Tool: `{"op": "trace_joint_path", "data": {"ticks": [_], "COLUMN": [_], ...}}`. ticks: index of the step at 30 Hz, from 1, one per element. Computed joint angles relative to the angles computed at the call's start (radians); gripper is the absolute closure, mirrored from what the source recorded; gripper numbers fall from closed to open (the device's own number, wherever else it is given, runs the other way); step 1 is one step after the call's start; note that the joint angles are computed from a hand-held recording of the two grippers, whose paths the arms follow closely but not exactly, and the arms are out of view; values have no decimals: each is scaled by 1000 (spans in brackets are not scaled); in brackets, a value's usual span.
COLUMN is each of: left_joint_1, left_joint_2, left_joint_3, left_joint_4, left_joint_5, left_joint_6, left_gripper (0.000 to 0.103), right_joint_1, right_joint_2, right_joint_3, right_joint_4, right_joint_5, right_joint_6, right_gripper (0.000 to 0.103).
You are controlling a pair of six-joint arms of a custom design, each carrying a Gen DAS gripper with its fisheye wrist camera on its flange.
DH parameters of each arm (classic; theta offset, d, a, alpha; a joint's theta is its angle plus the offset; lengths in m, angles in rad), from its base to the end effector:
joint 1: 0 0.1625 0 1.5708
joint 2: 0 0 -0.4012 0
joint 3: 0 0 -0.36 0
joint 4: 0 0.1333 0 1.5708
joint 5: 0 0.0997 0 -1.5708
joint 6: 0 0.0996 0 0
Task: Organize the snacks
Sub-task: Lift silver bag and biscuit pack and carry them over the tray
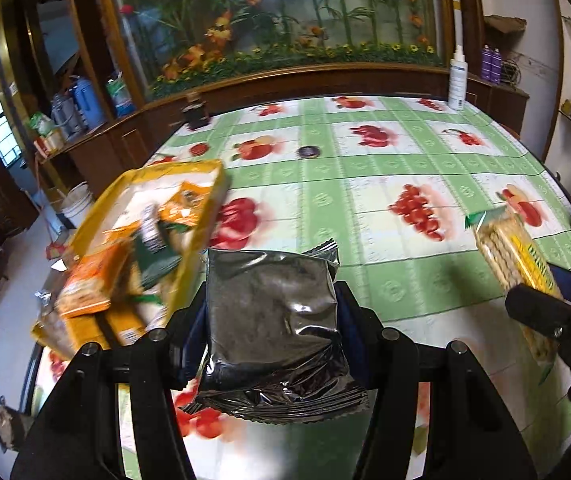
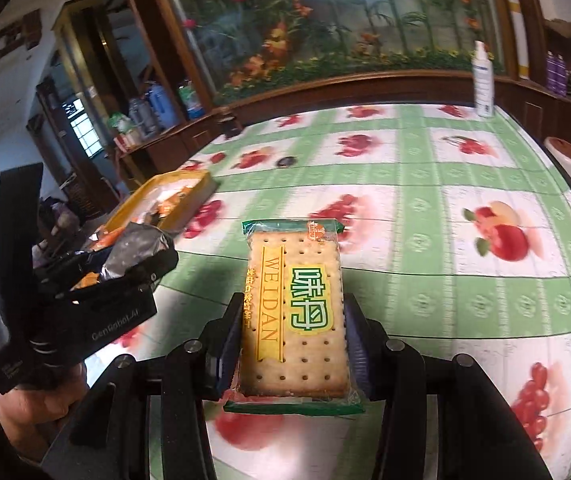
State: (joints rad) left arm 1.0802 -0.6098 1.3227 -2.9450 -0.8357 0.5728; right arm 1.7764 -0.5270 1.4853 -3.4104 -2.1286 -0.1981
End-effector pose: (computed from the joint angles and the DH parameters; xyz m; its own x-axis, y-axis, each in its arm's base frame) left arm -0.1652 -0.7340 0.1597 -0.5114 0.3657 -0.7777 0.7723 0.5925 -0.2293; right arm 0.2182 -0.6515 0.0929 -0.8705 0.0996 0.4820 -0.3072 0.6552 -0.6902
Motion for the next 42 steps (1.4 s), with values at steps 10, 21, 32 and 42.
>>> {"op": "trace_joint_path", "data": {"ticks": [10, 21, 32, 42], "left_joint_1": [59, 94, 118, 142], "left_joint_2": [-77, -115, -120, -104], "left_joint_3": [1, -29, -58, -113], "left_joint_4": [43, 92, 101, 143], "left_joint_5": [3, -20, -16, -14], "left_joint_6": [-65, -120, -131, -153], "left_gripper": [46, 46, 46, 46], "right_joint_1": [73, 112, 130, 127], "right_joint_2": [134, 221, 302, 350], "right_joint_3": [-215, -377, -530, -624], "right_joint_4": [156, 259, 345, 412], "right_joint_5": [45, 72, 92, 98], "right_joint_6": [-31, -56, -83, -86], "right_gripper": [55, 56, 56, 56]}}
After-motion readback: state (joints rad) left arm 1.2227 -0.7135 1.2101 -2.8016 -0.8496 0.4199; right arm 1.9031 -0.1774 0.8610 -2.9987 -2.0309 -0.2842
